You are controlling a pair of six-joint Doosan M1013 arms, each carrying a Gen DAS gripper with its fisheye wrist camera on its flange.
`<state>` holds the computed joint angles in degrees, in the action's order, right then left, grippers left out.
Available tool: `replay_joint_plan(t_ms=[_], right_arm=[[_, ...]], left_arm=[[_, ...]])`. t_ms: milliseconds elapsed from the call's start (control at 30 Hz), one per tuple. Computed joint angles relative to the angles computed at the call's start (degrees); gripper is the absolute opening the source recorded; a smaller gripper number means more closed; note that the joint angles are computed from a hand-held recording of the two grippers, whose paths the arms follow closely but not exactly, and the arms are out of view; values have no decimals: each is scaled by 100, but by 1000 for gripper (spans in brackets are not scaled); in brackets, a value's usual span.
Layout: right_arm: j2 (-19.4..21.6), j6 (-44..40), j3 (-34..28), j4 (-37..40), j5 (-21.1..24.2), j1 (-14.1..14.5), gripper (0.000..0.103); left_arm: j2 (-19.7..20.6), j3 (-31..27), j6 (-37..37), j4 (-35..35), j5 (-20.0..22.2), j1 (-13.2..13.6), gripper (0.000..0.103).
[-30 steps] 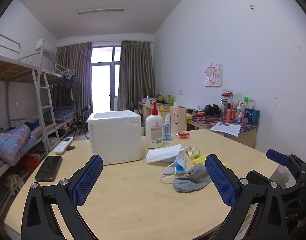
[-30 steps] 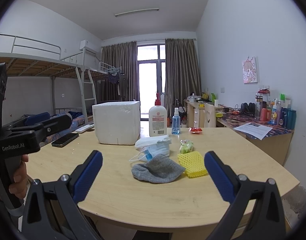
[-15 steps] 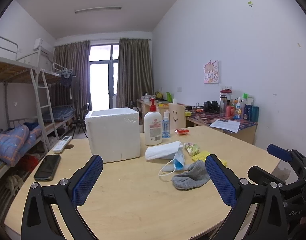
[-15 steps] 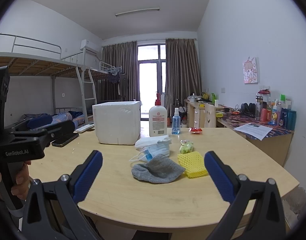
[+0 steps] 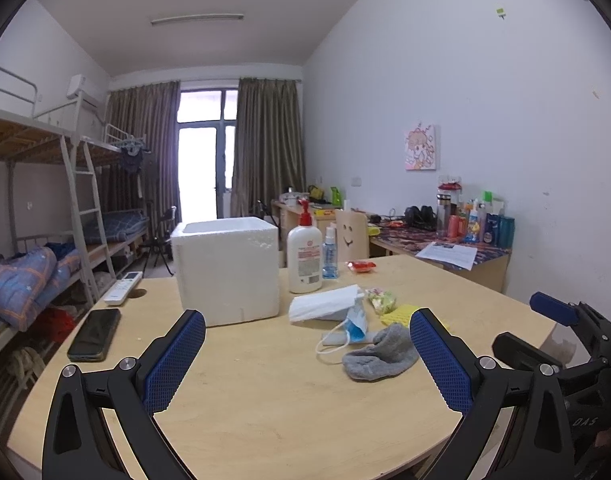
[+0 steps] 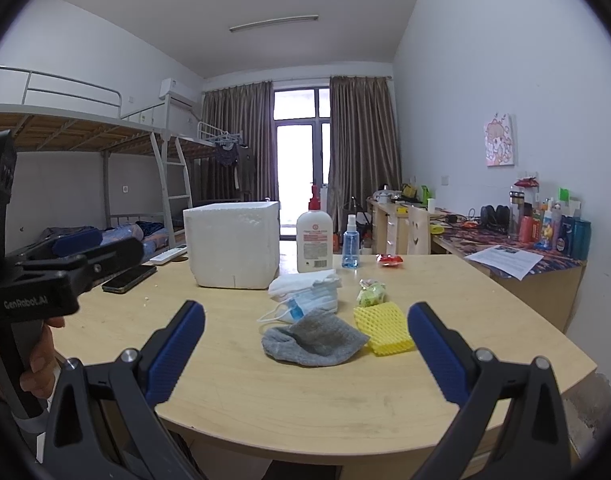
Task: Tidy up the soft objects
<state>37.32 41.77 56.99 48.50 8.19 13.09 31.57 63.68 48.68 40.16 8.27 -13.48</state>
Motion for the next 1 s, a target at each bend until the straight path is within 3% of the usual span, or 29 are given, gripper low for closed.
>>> replay_joint_plan(t_ms=[133,233,333,567,867,1000], right_arm=[[-8,-516,-2,577,100,-24,103],[42,134,-85,-23,174,-33,103],[115,909,-193,-808,234,-35,103],[355,2680,-580,-2526,521,-65,102],[618,3881,-1054,-3659,996,-129,102],[752,4222,-1304,-3970,1267,-169,102]], left_arm=[[34,-63,533,-675,67,38,102],[100,-136,438,-562,133,41,102],[192,-252,831,-843,236,38,102],[453,-661,3573,-3437,530,69,102],[773,-1188,5452,-5145,1170,64,102],[960,-1505,5800,-5373,1565,39,102]])
